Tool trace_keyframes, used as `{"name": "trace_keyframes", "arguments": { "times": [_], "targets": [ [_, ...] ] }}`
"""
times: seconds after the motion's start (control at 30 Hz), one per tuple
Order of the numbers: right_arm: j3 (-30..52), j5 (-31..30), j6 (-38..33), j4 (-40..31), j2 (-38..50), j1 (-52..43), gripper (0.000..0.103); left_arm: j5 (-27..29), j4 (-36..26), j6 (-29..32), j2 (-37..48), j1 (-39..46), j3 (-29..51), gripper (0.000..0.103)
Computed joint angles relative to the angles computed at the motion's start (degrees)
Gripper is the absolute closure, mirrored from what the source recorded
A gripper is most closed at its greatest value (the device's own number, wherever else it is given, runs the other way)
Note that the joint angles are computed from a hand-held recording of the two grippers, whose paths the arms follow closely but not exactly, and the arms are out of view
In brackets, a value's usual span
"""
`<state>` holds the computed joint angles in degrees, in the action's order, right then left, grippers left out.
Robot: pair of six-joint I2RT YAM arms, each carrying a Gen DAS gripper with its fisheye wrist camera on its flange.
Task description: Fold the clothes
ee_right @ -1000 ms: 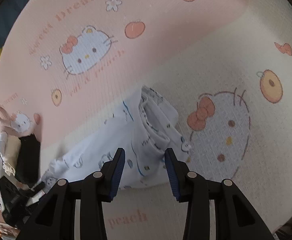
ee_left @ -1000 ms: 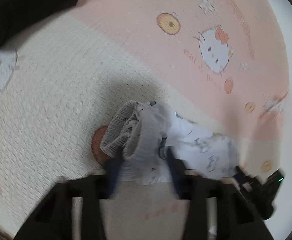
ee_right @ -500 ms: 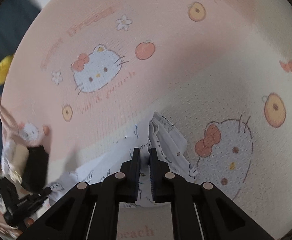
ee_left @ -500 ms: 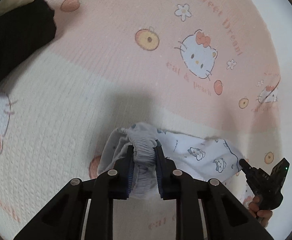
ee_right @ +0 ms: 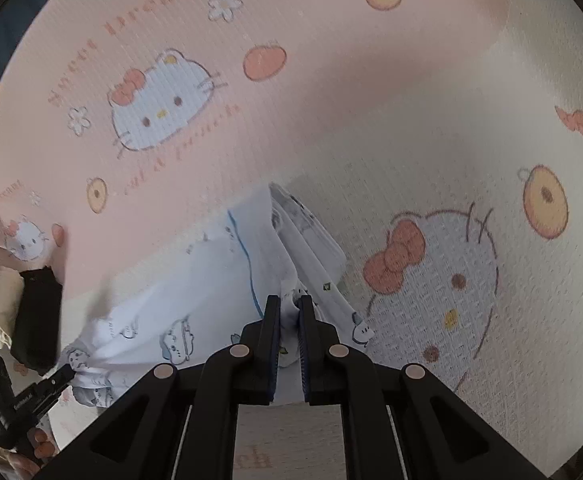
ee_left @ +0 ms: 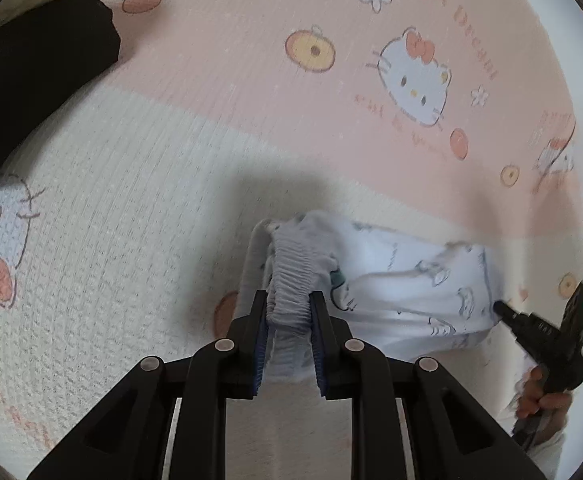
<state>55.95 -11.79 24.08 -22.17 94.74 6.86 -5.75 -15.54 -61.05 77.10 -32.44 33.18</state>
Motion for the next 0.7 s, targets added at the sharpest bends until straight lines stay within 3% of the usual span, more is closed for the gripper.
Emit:
{"name": "trace_keyframes", "arguments": {
  "times": [0.13,0.3,0.33,0.4,0.43,0.53,0.7],
  "targets": [
    [-0.7,0.6,0.0,0.2,-0.8,0.5,0.096,-1.3,0.7,0.6,0.9,-0.9,-0.7,0.085],
    [-4.6,-11.3,5.0,2.4,-4.1,-5.0,0.096,-1.0,0.4,-0.5,-1.7,-0.7,-1.8,0.081],
    [-5.4,-13.0,5.9,3.0,-4.7,-5.8,0.095,-1.6,0.3,-1.0,-2.6,-0.9,-2.0,0.077],
    [-6.0,-13.8,6.6,2.8,-5.6,-6.2,0.093,-4.0,-0.6,-1.8,-4.8,-2.1,-2.6,0.045],
    [-6.0,-13.1,6.4,2.1,-6.0,-5.8,0.091,-5.3,-1.1,-2.3,-6.1,-2.9,-2.9,0.04],
    [-6.0,-12.8,6.4,0.9,-6.0,-4.7,0.082,-3.8,-1.3,-3.7,-8.5,-2.4,-4.4,0.039],
    [-7.2,-13.8,6.1,-0.2,-6.5,-3.0,0.081,1.3,4.0,-9.9,-9.5,-0.8,-8.8,0.039]
  ]
}}
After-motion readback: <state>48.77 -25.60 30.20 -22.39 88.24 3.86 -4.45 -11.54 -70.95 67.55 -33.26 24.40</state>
